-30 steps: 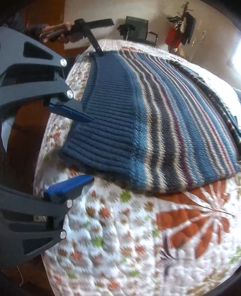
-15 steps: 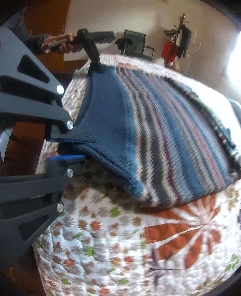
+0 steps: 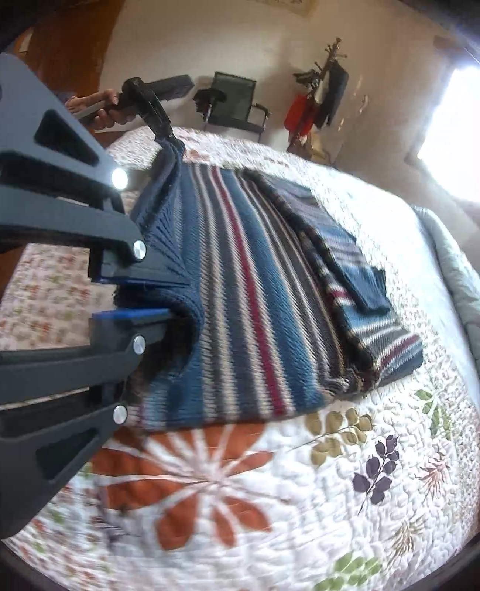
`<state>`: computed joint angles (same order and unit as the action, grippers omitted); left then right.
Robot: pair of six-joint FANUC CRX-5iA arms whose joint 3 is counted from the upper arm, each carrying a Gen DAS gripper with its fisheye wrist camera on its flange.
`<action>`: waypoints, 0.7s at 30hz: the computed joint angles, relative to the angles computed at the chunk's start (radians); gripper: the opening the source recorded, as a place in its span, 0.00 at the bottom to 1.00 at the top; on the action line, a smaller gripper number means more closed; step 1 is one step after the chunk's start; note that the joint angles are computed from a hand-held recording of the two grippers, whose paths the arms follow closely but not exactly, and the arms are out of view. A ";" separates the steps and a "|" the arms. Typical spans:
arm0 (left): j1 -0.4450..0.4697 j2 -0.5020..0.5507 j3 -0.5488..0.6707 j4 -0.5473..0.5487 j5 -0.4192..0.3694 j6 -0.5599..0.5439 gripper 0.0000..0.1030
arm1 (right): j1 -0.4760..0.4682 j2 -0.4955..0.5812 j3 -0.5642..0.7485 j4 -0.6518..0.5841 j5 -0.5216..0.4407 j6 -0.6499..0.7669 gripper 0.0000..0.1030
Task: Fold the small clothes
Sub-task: 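Lift the hem with both grippers and fold it toward the collar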
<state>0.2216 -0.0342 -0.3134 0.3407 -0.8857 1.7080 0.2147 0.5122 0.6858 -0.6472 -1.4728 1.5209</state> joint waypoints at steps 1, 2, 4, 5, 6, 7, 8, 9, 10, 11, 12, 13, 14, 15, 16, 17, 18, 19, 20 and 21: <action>-0.001 0.029 0.017 -0.003 0.004 0.003 0.13 | 0.008 0.041 0.045 0.017 -0.011 -0.025 0.10; -0.005 0.055 0.034 -0.003 0.007 0.009 0.15 | 0.013 0.066 0.070 0.030 -0.016 -0.041 0.11; 0.003 0.092 0.052 0.013 0.006 -0.001 0.19 | 0.019 0.119 0.125 0.048 -0.037 -0.073 0.17; 0.008 0.115 0.063 0.026 0.003 -0.003 0.20 | 0.019 0.146 0.153 0.055 -0.045 -0.100 0.26; 0.016 0.128 0.066 0.049 -0.004 -0.009 0.21 | 0.023 0.154 0.158 0.079 -0.035 -0.113 0.51; 0.029 0.136 0.059 0.092 -0.008 -0.024 0.23 | 0.032 0.152 0.151 0.125 -0.007 -0.123 0.58; 0.039 0.133 0.046 0.127 -0.005 -0.044 0.26 | 0.029 0.154 0.155 0.131 -0.001 -0.121 0.61; 0.048 0.126 0.033 0.155 -0.006 -0.064 0.28 | 0.020 0.153 0.156 0.121 0.000 -0.117 0.59; 0.053 0.120 0.035 0.151 -0.013 -0.061 0.32 | 0.010 0.152 0.163 0.111 -0.007 -0.112 0.57; 0.055 0.104 0.049 0.095 -0.019 -0.023 0.49 | 0.009 0.148 0.160 0.118 -0.007 -0.103 0.55; 0.050 0.085 0.078 0.007 -0.027 0.040 0.57 | 0.015 0.141 0.153 0.143 -0.002 -0.089 0.54; 0.046 0.067 0.098 -0.061 -0.033 0.081 0.58 | 0.024 0.132 0.145 0.173 0.001 -0.075 0.54; 0.041 0.043 0.118 -0.130 -0.043 0.111 0.59 | 0.034 0.121 0.137 0.203 0.000 -0.052 0.54; 0.035 0.034 0.140 -0.182 -0.062 0.138 0.62 | 0.041 0.116 0.134 0.216 -0.006 -0.036 0.54; 0.024 0.030 0.166 -0.236 -0.089 0.165 0.63 | 0.048 0.108 0.128 0.226 -0.009 -0.018 0.54; 0.011 0.029 0.189 -0.278 -0.113 0.170 0.64 | 0.058 0.100 0.125 0.237 -0.013 0.006 0.54; 0.001 0.035 0.203 -0.289 -0.128 0.154 0.66 | 0.069 0.094 0.121 0.248 -0.014 0.025 0.54; -0.009 0.044 0.216 -0.298 -0.145 0.134 0.66 | 0.080 0.091 0.121 0.258 -0.015 0.040 0.55; -0.026 0.054 0.229 -0.311 -0.158 0.114 0.66 | 0.092 0.090 0.124 0.265 -0.016 0.059 0.55; -0.041 0.062 0.237 -0.321 -0.165 0.096 0.67 | 0.098 0.090 0.128 0.263 -0.021 0.072 0.57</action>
